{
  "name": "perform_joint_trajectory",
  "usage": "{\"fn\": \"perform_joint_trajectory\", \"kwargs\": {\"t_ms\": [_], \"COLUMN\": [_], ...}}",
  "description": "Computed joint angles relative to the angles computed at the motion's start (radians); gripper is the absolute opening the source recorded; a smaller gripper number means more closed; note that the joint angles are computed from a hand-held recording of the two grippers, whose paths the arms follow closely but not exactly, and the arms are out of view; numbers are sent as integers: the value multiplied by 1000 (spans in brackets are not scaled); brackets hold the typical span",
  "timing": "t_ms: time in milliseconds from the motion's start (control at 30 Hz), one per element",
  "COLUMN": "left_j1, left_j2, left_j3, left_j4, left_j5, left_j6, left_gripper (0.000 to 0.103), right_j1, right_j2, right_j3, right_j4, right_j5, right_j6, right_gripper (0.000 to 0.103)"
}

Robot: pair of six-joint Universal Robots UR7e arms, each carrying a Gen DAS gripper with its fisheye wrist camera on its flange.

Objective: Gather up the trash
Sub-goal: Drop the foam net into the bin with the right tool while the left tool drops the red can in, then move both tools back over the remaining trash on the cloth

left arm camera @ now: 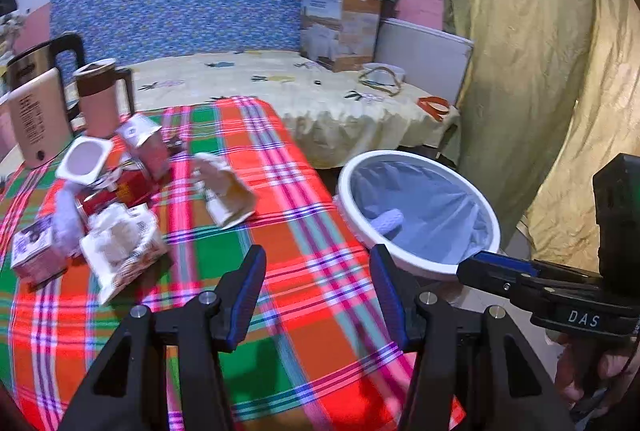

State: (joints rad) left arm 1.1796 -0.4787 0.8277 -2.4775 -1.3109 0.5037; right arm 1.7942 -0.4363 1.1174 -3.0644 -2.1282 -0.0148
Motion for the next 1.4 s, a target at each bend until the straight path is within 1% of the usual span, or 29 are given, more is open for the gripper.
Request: {"fn": "perform_joint_trajectory", "kwargs": {"t_ms": [167, 233, 300, 567, 700, 867, 1000, 1233, 1400], "left_j1": [20, 28, 37, 67, 82, 100, 110, 119, 126], "left_j2": [-20, -25, -28, -34, -20, 22, 65, 114, 135], "left_j3": [18, 20, 17, 1, -39, -132, -220, -318, -366], "left_j4": [-35, -45, -50, -81, -81, -42, 11, 63, 101], "left_j5": [23, 36, 50, 101, 116, 132, 133, 129, 136], "left_j6": [-11, -17, -25, -51, -61, -78, -104, -109, -134], "left_gripper": [56, 56, 56, 56, 56, 56, 56, 56, 56], "right_j1": [11, 14, 18, 23, 27, 26, 24, 23, 31], "right_j2": [42, 60, 82, 135, 155, 168, 186, 224, 286], "right_j3": [-65, -94, -128, -229, -263, -293, -331, -412, -533], "right_j4": [44, 66, 91, 194, 236, 270, 287, 327, 386], "right_j5": [8, 12, 17, 38, 38, 40, 35, 38, 57], "right_j6": [-30, -46, -60, -98, -98, -92, -86, -95, -136], "right_gripper": [46, 49, 50, 50, 50, 50, 50, 50, 50]}}
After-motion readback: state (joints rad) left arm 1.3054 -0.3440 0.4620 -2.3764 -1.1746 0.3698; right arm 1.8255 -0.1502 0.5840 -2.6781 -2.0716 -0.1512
